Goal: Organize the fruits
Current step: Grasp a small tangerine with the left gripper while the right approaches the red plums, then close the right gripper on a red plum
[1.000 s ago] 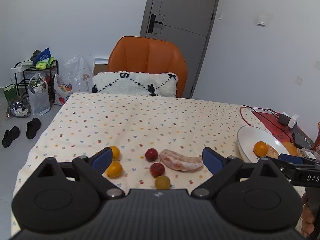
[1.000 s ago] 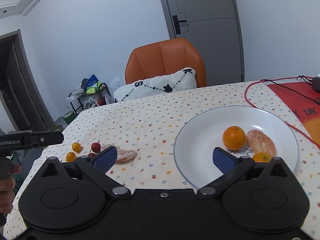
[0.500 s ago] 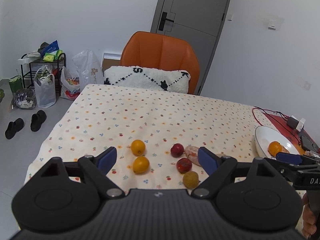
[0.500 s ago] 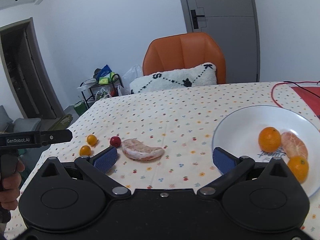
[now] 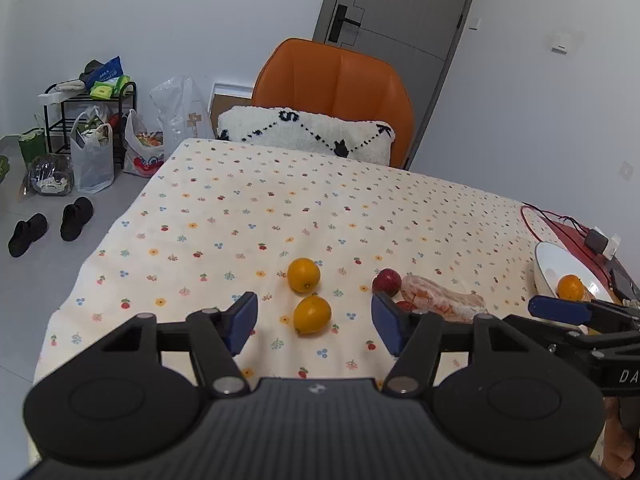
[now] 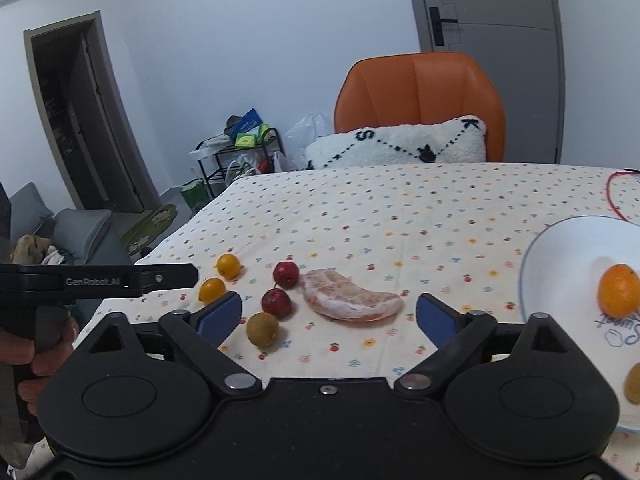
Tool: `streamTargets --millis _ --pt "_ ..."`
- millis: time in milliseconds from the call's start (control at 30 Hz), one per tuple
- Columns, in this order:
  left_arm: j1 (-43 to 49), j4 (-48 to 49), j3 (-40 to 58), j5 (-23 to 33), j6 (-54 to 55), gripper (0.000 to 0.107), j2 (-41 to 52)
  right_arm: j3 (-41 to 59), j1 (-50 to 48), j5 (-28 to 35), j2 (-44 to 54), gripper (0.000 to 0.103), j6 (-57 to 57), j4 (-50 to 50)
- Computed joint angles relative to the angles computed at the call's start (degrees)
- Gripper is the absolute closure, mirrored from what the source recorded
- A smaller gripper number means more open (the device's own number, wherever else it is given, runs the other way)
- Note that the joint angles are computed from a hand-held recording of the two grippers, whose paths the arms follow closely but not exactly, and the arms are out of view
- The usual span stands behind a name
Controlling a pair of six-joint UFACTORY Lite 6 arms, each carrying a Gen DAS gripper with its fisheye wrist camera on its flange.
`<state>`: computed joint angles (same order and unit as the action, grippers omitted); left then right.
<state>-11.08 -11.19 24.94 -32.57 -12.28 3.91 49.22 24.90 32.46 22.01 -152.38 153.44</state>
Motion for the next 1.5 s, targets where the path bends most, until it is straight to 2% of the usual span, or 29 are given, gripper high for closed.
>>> streamTargets --millis 333,533,600,1000,1233,1300,1500 --pt "3.0 7.8 4.8 -1.7 -5.8 0.061 8.6 7.0 3.1 -2.7 6.3 0.034 4.3 -4.5" --pt "3.7 9.8 6.7 -1.8 -7.0 0.075 11.1 11.9 4.5 -4.3 10.6 0.047 9.6 -9.6" --pt "4.0 10.7 6.6 -1.8 -7.7 0.084 11.0 13.2 4.9 -4.6 11.8 0.047 10.7 -10.7" --pt "6.3 12.9 3.6 -2.4 -9.2 0.085 8.0 18.9 7.0 -6.4 16.6 0.048 10.2 -7.7" --pt "7.8 13.7 1.7 -2.6 -9.8 0.085 5.9 24.1 8.8 -9.7 19.9 0.064 7.3 -3.5" --pt "7.8 13.9 1.5 -2.6 -10.0 0.085 5.6 24.8 9.0 -10.4 20.3 0.079 6.6 -2.7" --pt "6.3 12.2 0.6 -1.7 -9.0 0.085 2.5 21.6 8.3 -7.8 17.5 0.079 6.5 -3.4"
